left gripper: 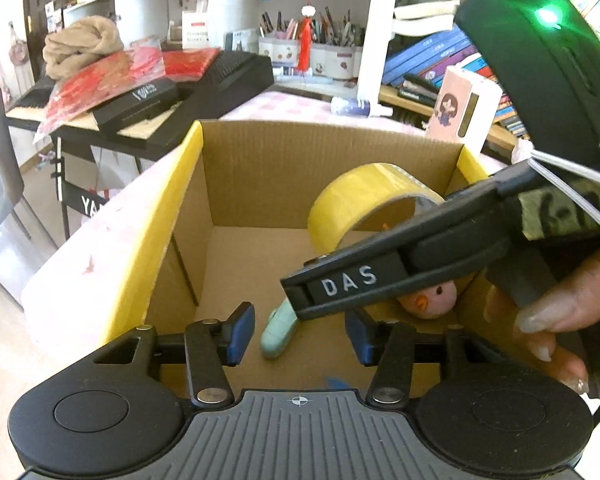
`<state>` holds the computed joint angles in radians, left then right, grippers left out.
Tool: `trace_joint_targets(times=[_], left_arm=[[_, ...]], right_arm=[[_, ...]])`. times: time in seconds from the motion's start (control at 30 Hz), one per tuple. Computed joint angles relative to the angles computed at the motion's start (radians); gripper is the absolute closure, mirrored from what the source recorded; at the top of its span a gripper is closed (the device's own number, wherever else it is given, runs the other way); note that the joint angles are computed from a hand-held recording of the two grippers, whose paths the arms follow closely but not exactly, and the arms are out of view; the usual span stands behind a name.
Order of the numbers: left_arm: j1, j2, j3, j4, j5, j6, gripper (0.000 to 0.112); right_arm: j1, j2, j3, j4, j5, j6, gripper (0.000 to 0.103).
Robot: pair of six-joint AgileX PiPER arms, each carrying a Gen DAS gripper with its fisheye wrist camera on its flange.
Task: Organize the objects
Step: 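Open right tool dropping tape roll into box while left tool releases blue item, then withdraw both open tools from the yellow box back over the table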
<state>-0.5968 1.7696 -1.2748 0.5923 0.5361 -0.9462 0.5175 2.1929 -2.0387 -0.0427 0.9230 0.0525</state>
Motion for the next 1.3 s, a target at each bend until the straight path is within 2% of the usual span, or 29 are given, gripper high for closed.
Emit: trace_joint_targets(times=[0.2, 0.37, 0.5, 0.67, 0.73, 0.8, 0.87, 0.97, 1.1, 1.3], left_arm=[[-0.017, -0.083, 0.077, 0.101, -0.016, -0.080, 0.058], [-0.036, -0.159, 0.149, 0.190, -0.017, -0.161, 0.058], [-0.050, -0.217, 0.204, 0.256, -0.011, -0.233, 0.058], [-0.056, -0.293, 0.281, 0.295, -0.004, -0.288, 0.058], [-0.062, -0.330, 0.323, 0.338, -0.008, -0.330, 0.057], [-0.087, -0.364, 0.354, 0.375, 0.025, -0.365, 0.054], [-0.095, -0.403, 0.391, 0.371, 0.032, -0.374, 0.054], [-0.113, -0.460, 0.439, 0.360, 0.059, -0.379, 0.054], [-0.147, -0.537, 0.501, 0.358, 0.100, -0.391, 0.054], [-0.221, -0.639, 0.584, 0.348, 0.175, -0.412, 0.053]], right_arm=[[0.013, -0.164, 0.218, -0.034, -0.145, 0.077, 0.003], [0.046, -0.297, 0.372, -0.169, -0.240, 0.251, 0.003], [0.094, -0.402, 0.507, -0.380, -0.307, 0.508, 0.003], [0.176, -0.500, 0.657, -0.694, -0.315, 0.865, 0.003], [0.222, -0.533, 0.716, -0.828, -0.291, 1.021, 0.003], [0.280, -0.567, 0.784, -0.975, -0.245, 1.194, 0.002], [0.349, -0.594, 0.850, -1.105, -0.174, 1.358, 0.002], [0.447, -0.620, 0.924, -1.211, -0.062, 1.509, 0.002], [0.565, -0.630, 0.978, -1.236, 0.077, 1.614, 0.000], [0.700, -0.603, 0.984, -1.139, 0.184, 1.640, 0.000]])
